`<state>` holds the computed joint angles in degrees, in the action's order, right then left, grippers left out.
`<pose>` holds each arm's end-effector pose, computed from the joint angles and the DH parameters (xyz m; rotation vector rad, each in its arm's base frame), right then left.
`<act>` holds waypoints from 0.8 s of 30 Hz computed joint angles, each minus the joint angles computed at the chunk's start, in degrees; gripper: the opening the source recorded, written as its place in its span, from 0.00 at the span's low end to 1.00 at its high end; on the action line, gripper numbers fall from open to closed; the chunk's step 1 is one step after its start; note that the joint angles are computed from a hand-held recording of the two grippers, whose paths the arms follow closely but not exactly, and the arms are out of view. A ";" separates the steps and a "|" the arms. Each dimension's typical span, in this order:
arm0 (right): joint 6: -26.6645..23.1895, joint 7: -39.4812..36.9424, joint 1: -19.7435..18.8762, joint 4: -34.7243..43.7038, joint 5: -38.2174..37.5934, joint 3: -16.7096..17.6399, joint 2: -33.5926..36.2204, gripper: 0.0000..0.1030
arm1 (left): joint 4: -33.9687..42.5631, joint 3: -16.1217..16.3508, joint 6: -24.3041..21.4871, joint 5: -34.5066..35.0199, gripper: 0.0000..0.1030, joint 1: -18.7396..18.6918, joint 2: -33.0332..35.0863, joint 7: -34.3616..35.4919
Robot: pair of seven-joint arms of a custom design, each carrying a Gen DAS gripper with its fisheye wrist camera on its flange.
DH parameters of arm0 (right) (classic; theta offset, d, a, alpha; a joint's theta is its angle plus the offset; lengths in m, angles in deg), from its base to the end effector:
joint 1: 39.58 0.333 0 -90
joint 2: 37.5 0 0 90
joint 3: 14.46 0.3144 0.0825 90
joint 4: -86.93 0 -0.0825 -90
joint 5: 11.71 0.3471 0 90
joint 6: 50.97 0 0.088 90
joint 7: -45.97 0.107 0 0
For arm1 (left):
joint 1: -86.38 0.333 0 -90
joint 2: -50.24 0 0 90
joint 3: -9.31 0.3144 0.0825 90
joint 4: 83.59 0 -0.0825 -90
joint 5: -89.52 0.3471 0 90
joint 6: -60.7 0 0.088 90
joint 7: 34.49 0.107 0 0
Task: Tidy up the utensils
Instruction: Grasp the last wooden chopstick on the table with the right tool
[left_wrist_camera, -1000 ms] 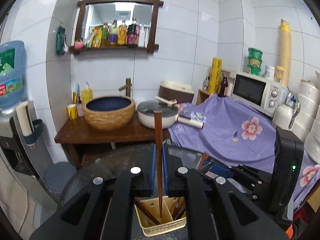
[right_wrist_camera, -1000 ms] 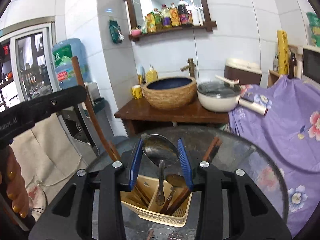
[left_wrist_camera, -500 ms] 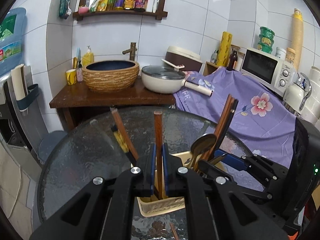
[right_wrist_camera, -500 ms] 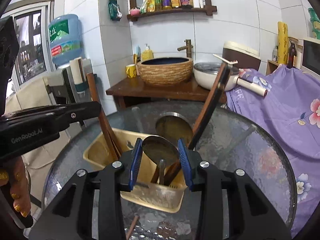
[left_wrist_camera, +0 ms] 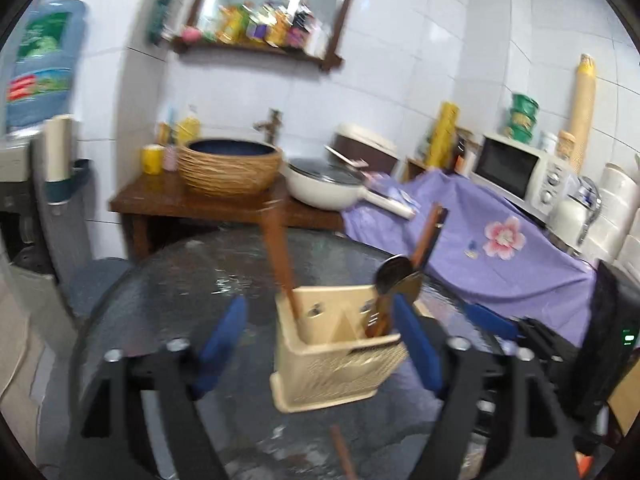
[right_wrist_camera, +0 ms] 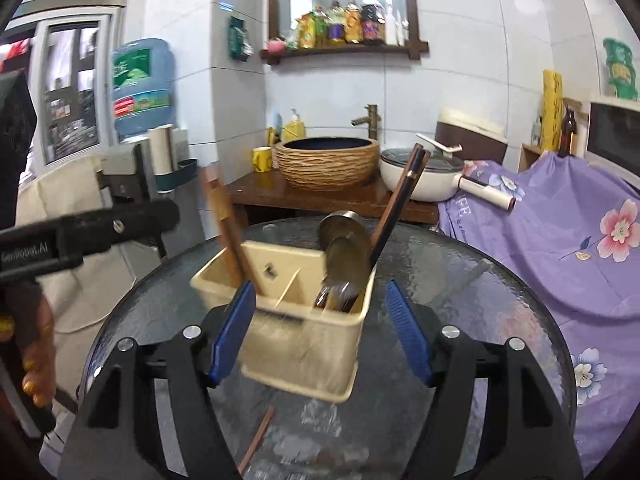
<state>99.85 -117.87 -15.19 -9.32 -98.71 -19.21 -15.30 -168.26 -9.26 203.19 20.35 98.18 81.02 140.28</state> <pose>0.6107 0.2518 0.4363 -1.3248 1.7487 -1.0816 0.7037 -0.0304 0.4424 -1.0850 2.1976 -1.5165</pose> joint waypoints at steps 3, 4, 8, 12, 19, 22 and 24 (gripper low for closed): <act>2.93 -5.17 -0.23 -2.55 5.50 2.36 -0.25 0.73 | -5.21 0.61 5.80 -3.58 0.91 0.90 -1.52 4.70; 3.80 -9.41 -0.62 -2.68 9.88 3.21 0.45 0.73 | -5.85 1.16 7.43 -3.64 0.93 0.71 -1.29 4.79; 4.45 -25.74 -2.56 -0.32 28.19 7.03 5.70 0.73 | -9.18 3.92 11.42 3.25 0.94 -0.88 -0.30 0.82; -0.24 -35.36 -2.88 5.06 39.84 9.19 11.41 0.70 | -13.46 3.32 21.33 8.27 0.94 -2.14 0.33 3.88; -4.11 -41.24 -2.09 11.40 52.09 8.12 16.72 0.45 | -15.76 0.83 22.89 11.71 0.94 2.50 1.27 0.21; -5.35 -43.20 -1.55 14.95 56.27 6.91 19.22 0.34 | -16.44 -0.46 24.20 12.11 0.94 3.57 1.23 0.26; -7.99 -45.07 -0.56 18.40 58.31 5.73 21.08 0.31 | -16.59 -1.54 23.25 11.54 0.94 4.73 1.03 0.71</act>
